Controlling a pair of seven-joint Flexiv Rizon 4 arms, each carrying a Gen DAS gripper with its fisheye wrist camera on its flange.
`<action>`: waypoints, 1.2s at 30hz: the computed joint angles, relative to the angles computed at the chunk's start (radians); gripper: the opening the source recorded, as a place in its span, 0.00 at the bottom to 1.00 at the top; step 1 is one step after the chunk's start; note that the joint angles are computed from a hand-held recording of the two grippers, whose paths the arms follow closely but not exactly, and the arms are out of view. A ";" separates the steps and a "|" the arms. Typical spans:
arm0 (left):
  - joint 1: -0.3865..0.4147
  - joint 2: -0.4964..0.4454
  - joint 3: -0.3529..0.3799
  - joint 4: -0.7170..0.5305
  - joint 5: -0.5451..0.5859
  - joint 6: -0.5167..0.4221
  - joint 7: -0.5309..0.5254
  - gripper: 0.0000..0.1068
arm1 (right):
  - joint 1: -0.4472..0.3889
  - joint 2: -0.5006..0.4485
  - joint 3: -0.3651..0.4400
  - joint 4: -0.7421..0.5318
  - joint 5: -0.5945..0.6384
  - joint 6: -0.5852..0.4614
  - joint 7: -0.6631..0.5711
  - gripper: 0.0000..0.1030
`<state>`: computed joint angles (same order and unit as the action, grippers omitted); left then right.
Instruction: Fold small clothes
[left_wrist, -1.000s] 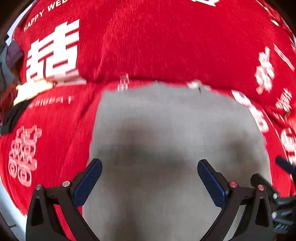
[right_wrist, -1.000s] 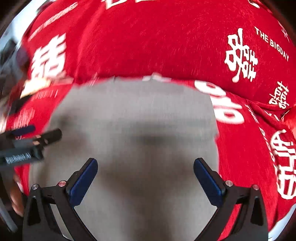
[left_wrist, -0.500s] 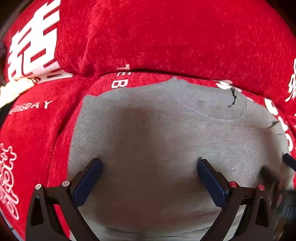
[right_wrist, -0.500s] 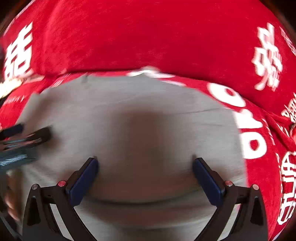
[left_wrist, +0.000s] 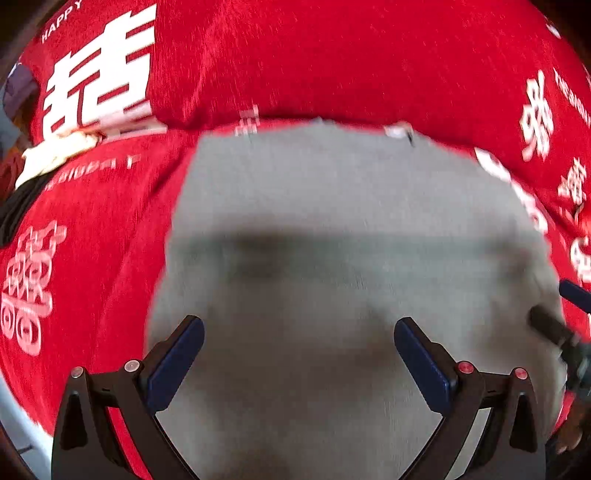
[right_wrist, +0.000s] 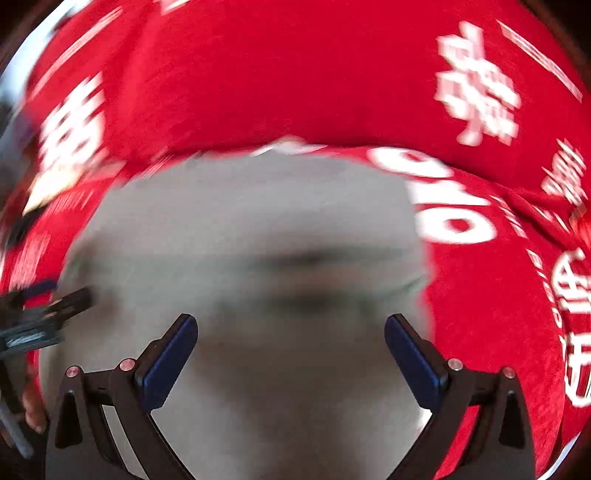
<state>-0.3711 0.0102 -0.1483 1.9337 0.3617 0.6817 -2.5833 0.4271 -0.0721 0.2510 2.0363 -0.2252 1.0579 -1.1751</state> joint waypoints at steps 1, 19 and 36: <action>-0.006 -0.001 -0.004 0.009 -0.009 0.002 -0.005 0.96 | 0.010 0.017 0.012 0.034 -0.027 -0.001 -0.003 0.99; -0.089 0.164 -0.102 0.170 0.005 -0.048 -0.183 0.96 | 0.022 0.395 0.065 0.436 0.000 -0.087 -0.195 0.99; 0.001 0.264 -0.195 0.223 -0.078 -0.142 -0.214 0.96 | -0.064 0.471 0.002 0.363 0.207 -0.243 -0.166 0.99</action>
